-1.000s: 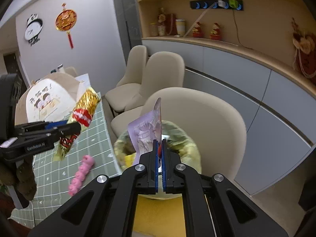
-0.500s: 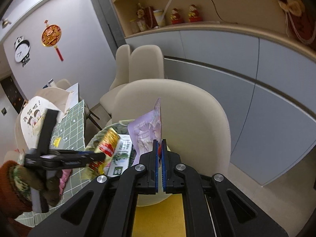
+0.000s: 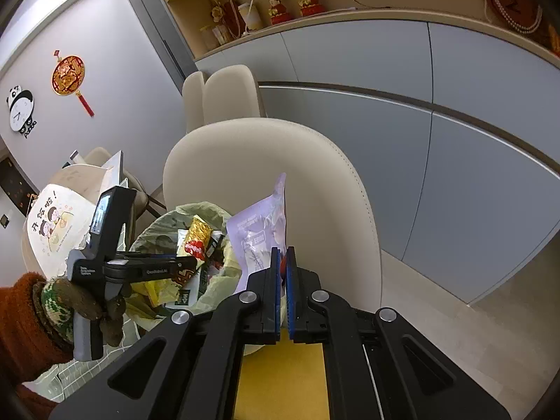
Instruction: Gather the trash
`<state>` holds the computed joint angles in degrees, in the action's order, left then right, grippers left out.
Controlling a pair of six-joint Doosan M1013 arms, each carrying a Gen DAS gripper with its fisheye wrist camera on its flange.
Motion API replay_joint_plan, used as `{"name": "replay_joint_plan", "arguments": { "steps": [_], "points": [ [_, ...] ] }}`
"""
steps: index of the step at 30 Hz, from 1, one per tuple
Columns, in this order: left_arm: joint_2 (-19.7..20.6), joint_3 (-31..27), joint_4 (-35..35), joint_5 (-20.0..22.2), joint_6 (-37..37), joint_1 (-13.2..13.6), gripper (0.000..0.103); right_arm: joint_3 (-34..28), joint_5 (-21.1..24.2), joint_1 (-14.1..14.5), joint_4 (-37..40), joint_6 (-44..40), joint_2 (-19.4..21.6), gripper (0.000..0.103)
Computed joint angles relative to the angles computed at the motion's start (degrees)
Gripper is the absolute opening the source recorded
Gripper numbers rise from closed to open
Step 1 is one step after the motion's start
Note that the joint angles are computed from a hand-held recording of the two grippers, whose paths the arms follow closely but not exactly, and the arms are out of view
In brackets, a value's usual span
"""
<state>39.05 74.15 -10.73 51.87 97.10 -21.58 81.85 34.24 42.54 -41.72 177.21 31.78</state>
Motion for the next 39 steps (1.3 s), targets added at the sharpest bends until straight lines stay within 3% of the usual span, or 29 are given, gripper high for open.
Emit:
{"name": "replay_joint_plan", "arguments": {
  "steps": [7,13,19,21,25,27,30,34,39],
  "points": [
    [-3.2,3.5,-2.4,-3.0,1.1,1.0,0.052,-1.2,-1.8,-0.3,3.8,-4.8,1.1,0.005],
    [-8.5,8.8,-7.1,-9.2,2.6,3.0,0.053,-4.1,-3.4,-0.1,7.4,-10.9,2.8,0.005],
    [-14.1,14.7,-4.2,-13.8,-3.6,4.9,0.053,-10.2,-6.1,-0.4,19.6,-26.1,6.9,0.005],
    [-15.7,16.6,-0.7,-14.4,-8.0,5.5,0.053,-13.0,-5.1,-0.5,24.3,-32.4,8.8,0.005],
    [-17.4,18.4,3.6,-15.1,-15.5,6.5,0.053,-23.8,2.7,-0.4,33.7,-47.6,15.7,0.005],
    [-18.7,19.8,4.4,-15.6,-17.6,7.1,0.053,-29.7,8.6,-0.1,36.5,-52.5,19.4,0.005],
    [-19.6,21.1,6.4,-16.4,-19.8,7.4,0.053,-34.1,13.1,-0.1,42.4,-57.8,22.7,0.005],
    [-21.3,22.7,7.9,-16.4,-21.1,8.0,0.053,-36.2,14.4,0.3,45.9,-59.6,24.5,0.005],
    [-22.4,24.4,5.8,-17.0,-19.7,8.9,0.053,-34.1,10.6,0.4,47.1,-58.0,23.4,0.005]
  ]
}}
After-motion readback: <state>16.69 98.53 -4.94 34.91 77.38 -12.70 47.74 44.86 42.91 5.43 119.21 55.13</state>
